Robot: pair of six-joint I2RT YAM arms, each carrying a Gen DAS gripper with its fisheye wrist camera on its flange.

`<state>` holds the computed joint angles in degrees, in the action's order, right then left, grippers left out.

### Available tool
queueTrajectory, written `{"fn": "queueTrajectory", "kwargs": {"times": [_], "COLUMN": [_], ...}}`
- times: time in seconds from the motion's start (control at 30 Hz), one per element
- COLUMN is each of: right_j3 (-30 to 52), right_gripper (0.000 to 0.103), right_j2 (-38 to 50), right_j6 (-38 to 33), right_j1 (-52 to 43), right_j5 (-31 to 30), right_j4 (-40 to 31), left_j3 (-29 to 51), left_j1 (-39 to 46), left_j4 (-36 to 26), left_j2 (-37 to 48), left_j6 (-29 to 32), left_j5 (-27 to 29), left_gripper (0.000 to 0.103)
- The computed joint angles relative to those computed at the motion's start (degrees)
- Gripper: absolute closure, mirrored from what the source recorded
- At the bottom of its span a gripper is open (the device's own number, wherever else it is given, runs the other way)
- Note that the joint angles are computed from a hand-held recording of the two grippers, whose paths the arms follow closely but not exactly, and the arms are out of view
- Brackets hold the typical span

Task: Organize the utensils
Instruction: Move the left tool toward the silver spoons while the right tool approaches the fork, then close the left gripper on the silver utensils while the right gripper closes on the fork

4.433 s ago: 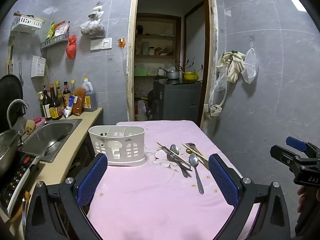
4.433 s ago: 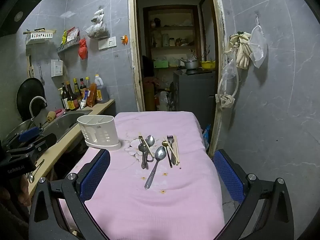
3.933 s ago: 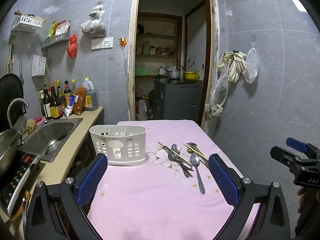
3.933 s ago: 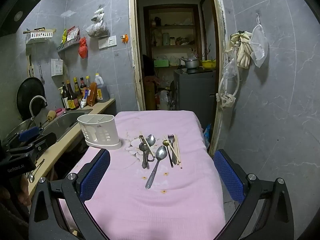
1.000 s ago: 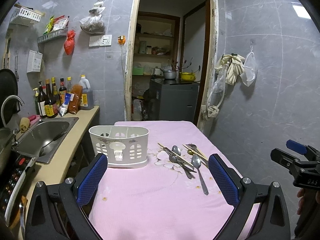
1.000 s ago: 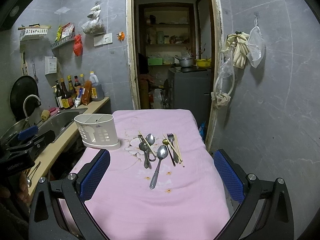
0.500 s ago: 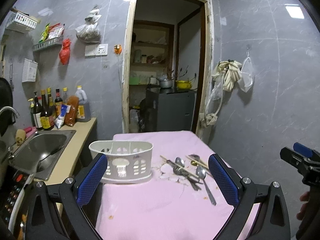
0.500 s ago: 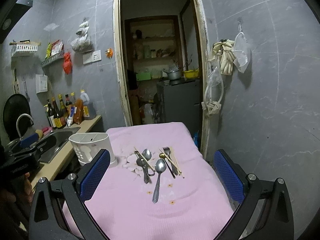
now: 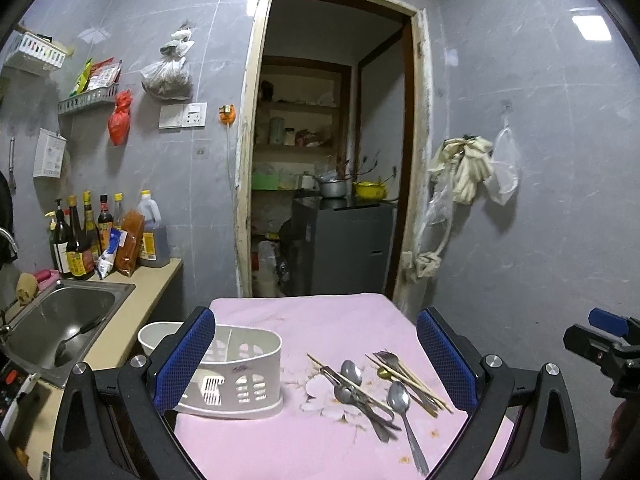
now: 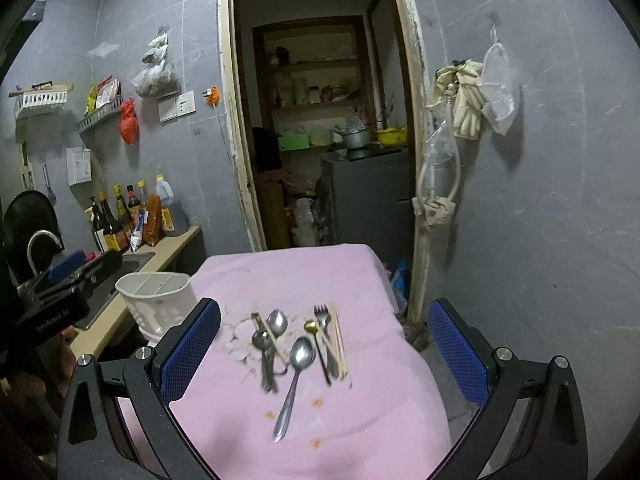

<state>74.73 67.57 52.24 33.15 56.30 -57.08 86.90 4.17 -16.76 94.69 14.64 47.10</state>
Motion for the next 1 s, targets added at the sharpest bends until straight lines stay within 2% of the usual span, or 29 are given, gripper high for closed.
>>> {"fn": "queueTrajectory", "kwargs": {"times": [0.07,0.17,0.2,0.27,0.33,0.37,0.53,0.7,0.73,0.8,0.87,0.93,1.0], "right_j3": [-5.3,-8.6,-10.3,-12.1,-13.8,-14.3,-14.2,-12.9,-13.0,-12.6,-11.3,-10.0,-8.3], "right_gripper": [0.001,0.001,0.001,0.001,0.001,0.001,0.009,0.027,0.034,0.043,0.057,0.067,0.072], "right_j2": [-3.8,-3.8,-3.5,-2.1,0.7,1.7,10.4,19.3,20.5,23.3,26.9,29.7,32.7], "right_j6": [-12.2,-22.6,-26.3,-29.4,-32.2,-32.5,-33.3,-34.2,-34.2,-34.3,-34.4,-34.8,-35.6], "right_j1": [-8.9,-20.3,-25.6,-30.8,-36.8,-37.8,-44.4,-46.5,-46.5,-47.0,-47.4,-47.5,-47.7], "right_j5": [-7.3,-18.3,-23.9,-29.7,-36.5,-38.0,-49.0,-56.3,-57.1,-59.4,-62.0,-63.6,-65.8], "right_j4": [11.5,21.5,25.6,30.1,35.2,36.6,43.1,47.2,47.9,48.7,49.3,49.7,49.3], "left_j3": [-0.5,-2.7,-3.2,-4.5,-5.5,-5.7,-2.5,3.1,4.3,7.0,10.3,12.7,15.4], "left_j1": [-2.8,-7.7,-8.9,-12.2,-14.3,-15.3,-19.0,-20.6,-20.8,-21.0,-21.2,-21.3,-21.4], "left_j4": [1.6,5.6,6.6,8.9,10.4,10.8,5.9,0.2,-0.6,-2.8,-5.6,-7.4,-9.4], "left_j2": [0.2,0.8,1.2,2.0,3.1,3.8,9.1,15.6,17.0,19.9,22.9,25.2,27.5], "left_j6": [-2.2,-5.5,-6.1,-7.9,-8.9,-9.2,-7.3,-6.6,-6.7,-7.1,-7.5,-7.8,-7.9], "left_j5": [-4.1,-11.4,-13.7,-19.3,-23.0,-24.7,-30.3,-32.0,-32.2,-32.3,-32.0,-31.5,-30.7], "left_gripper": [0.001,0.001,0.001,0.001,0.001,0.001,0.003,0.015,0.017,0.026,0.032,0.039,0.046]}}
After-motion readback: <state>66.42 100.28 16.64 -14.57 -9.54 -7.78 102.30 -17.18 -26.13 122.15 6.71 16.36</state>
